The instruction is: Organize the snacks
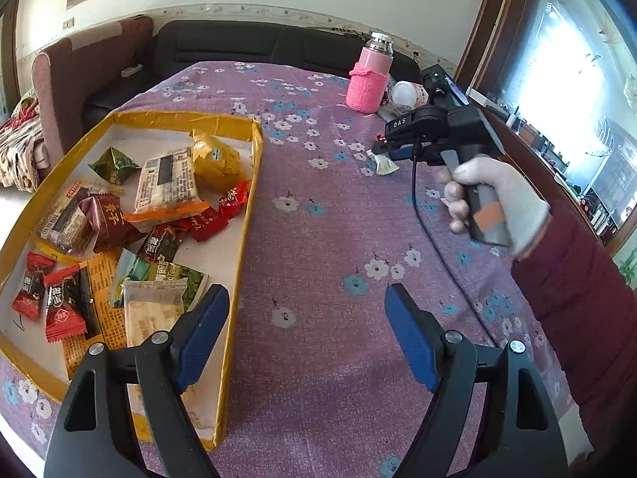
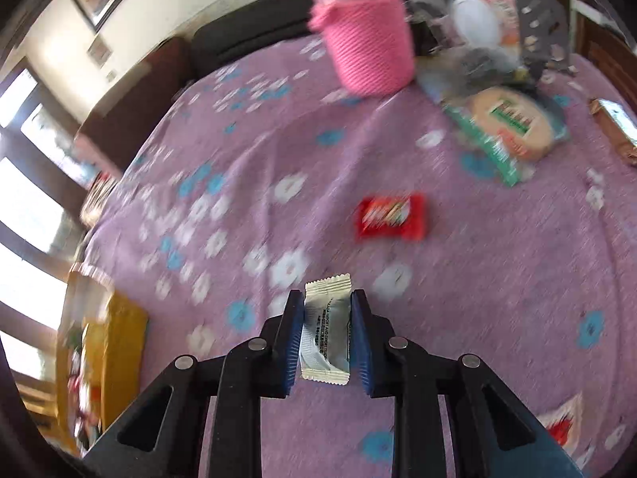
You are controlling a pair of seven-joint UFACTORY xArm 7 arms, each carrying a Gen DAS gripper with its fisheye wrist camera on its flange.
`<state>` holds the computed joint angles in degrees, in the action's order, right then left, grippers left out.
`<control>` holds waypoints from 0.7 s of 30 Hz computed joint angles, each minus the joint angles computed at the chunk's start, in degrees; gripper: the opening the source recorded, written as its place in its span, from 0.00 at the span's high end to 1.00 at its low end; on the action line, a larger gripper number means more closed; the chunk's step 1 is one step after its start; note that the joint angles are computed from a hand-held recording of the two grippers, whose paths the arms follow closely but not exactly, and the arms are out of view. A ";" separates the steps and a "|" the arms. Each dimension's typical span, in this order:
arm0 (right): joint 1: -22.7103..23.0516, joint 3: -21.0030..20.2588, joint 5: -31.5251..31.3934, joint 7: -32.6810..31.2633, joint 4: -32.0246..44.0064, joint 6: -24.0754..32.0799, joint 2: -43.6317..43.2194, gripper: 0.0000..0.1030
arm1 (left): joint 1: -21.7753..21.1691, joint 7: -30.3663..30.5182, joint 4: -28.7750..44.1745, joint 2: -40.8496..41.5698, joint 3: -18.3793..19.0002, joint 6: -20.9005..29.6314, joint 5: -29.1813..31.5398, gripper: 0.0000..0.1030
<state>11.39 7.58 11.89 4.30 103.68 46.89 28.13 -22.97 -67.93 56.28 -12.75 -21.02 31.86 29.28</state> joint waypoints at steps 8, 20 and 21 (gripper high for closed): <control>-2.79 0.05 8.36 -10.19 -4.73 0.40 -6.61 0.51 | -0.63 1.95 0.79 1.77 0.68 -2.09 -1.09 0.22; -0.46 -4.46 -6.18 8.08 26.36 6.07 16.93 0.51 | -1.72 5.03 2.77 3.91 2.24 -0.60 -3.43 0.22; 0.33 -4.94 -7.37 8.85 26.06 5.84 16.88 0.51 | -1.81 5.16 2.89 4.11 2.32 -0.60 -3.57 0.22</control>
<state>11.71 2.64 4.52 13.15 129.73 52.73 45.01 -24.77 -62.77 59.18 -8.64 -18.70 31.26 25.71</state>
